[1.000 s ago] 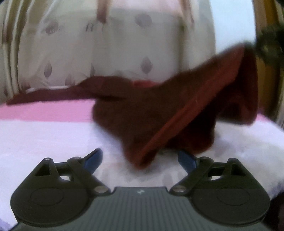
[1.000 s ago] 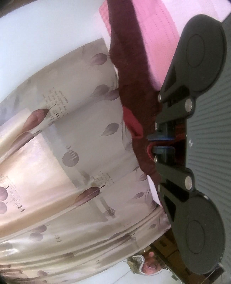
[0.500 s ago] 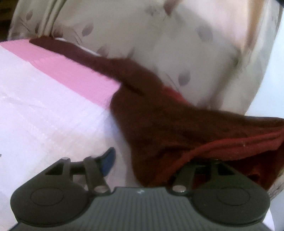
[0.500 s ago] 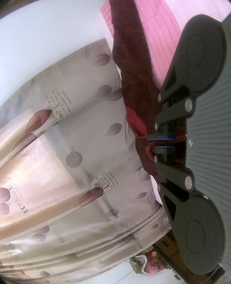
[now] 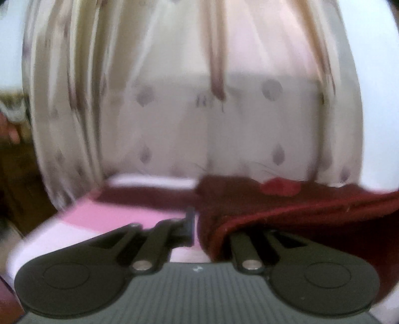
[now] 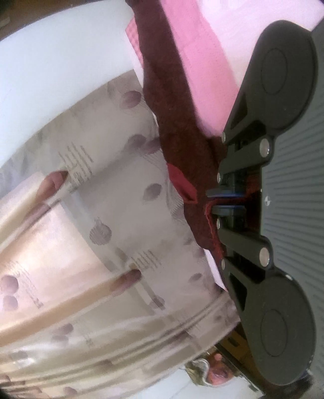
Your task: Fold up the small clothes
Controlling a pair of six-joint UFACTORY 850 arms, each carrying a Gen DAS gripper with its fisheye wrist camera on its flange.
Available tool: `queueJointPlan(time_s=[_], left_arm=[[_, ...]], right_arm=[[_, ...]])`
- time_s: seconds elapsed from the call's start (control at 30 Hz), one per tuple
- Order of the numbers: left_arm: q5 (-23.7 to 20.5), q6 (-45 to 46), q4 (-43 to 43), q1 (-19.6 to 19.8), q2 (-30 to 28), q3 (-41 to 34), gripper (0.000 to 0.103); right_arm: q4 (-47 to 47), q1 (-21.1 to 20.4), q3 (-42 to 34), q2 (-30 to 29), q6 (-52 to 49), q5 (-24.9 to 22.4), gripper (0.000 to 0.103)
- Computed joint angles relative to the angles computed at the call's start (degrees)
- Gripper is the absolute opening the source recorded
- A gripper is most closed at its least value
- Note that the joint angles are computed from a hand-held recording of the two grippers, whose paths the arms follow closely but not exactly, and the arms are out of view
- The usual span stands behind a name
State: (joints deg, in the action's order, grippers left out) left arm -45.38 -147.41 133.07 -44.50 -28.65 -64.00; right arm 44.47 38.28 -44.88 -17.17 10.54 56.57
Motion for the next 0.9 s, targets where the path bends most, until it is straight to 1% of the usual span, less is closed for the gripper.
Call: queueJointPlan(time_s=[0.03,0.07,0.1,0.17,0.2,0.27,0.3,0.33,0.37,0.43,0.47,0.5,0.53,0.57,0.6,0.67,0.7,0.73,0.77,0.8,0.83,0.87,0.9], left_arm=[[-1.4,3.6,-1.3,-0.4,-1.3,-0.3,0.009],[-1.0,6.7,-3.5,-0.7,-2.8,-0.9,0.009],[0.6,7.8,-4.9,-0.5,-3.9,-1.5,0.009],[3.3,6.3,-6.1,0.1,-5.3,-1.3,0.009],[3.8,5.7,-6.9,0.4,-6.1,-1.1,0.009],[5.1,2.4,-5.4,1.1,-6.8,0.0,0.009],[5.3,0.4,-3.9,1.3,-7.2,0.5,0.009],[4.3,-0.7,-2.8,1.2,-7.4,1.1,0.009],[2.7,-1.0,-1.8,0.9,-7.8,1.5,0.009],[-0.8,-1.5,-0.4,0.3,-8.5,2.1,0.009],[-2.1,-1.8,0.3,0.1,-8.4,2.6,0.009],[-3.5,-3.0,1.8,0.1,-8.6,2.8,0.009],[-4.7,-4.3,3.4,0.1,-8.4,3.4,0.009],[-5.4,-5.2,4.3,0.1,-8.5,3.7,0.009],[-5.3,-5.8,4.6,0.2,-8.7,3.5,0.009],[-4.3,-7.3,5.8,0.6,-8.6,3.4,0.009],[-4.5,-7.8,6.0,0.6,-8.7,3.5,0.009],[-4.8,-8.0,6.0,0.6,-8.9,3.5,0.009],[-5.3,-8.2,6.1,0.5,-8.9,3.7,0.009],[-5.6,-8.7,6.7,0.6,-9.1,3.6,0.009],[-5.8,-9.5,7.5,0.7,-9.3,3.5,0.009],[-5.9,-10.3,8.4,1.0,-9.6,3.3,0.009],[-5.6,-11.0,9.1,1.3,-9.7,3.1,0.009]], right_arm=[[2.1,1.2,-0.3,-0.4,-3.2,0.2,0.009],[4.2,2.1,-1.1,-1.4,-7.6,-0.5,0.009],[5.0,2.4,-1.8,-2.5,-9.9,-2.0,0.009],[5.1,2.8,-2.5,-5.2,-7.8,-4.5,0.013],[4.2,2.9,-2.6,-6.5,-5.5,-6.2,0.019],[5.1,3.6,-2.9,-8.8,-3.9,-9.0,0.027],[8.4,4.6,-3.4,-10.2,-5.6,-8.9,0.037],[11.4,5.5,-3.9,-11.4,-8.4,-8.1,0.043],[15.5,6.6,-4.7,-12.7,-12.2,-6.4,0.046],[21.5,8.3,-6.0,-15.1,-17.6,-2.4,0.064],[23.7,9.2,-6.5,-15.9,-20.0,-0.1,0.068],[26.1,10.2,-7.1,-16.9,-22.8,2.6,0.077],[29.8,11.5,-8.0,-18.0,-26.5,5.9,0.092],[31.9,12.2,-8.4,-18.7,-28.5,8.0,0.099],[32.3,12.5,-8.1,-18.9,-28.9,9.2,0.103],[28.3,11.1,-5.6,-17.4,-25.6,5.8,0.096],[27.7,10.1,-5.3,-17.0,-25.0,3.8,0.085],[26.5,8.8,-5.2,-16.8,-24.0,1.9,0.077],[24.5,7.8,-4.7,-16.4,-22.0,1.3,0.073],[23.6,7.1,-4.6,-16.2,-21.6,1.3,0.064],[22.7,6.3,-4.8,-16.1,-21.7,0.6,0.048],[21.4,5.6,-4.9,-15.8,-21.4,-0.4,0.043],[20.0,4.8,-4.9,-15.6,-21.0,-1.1,0.033]])
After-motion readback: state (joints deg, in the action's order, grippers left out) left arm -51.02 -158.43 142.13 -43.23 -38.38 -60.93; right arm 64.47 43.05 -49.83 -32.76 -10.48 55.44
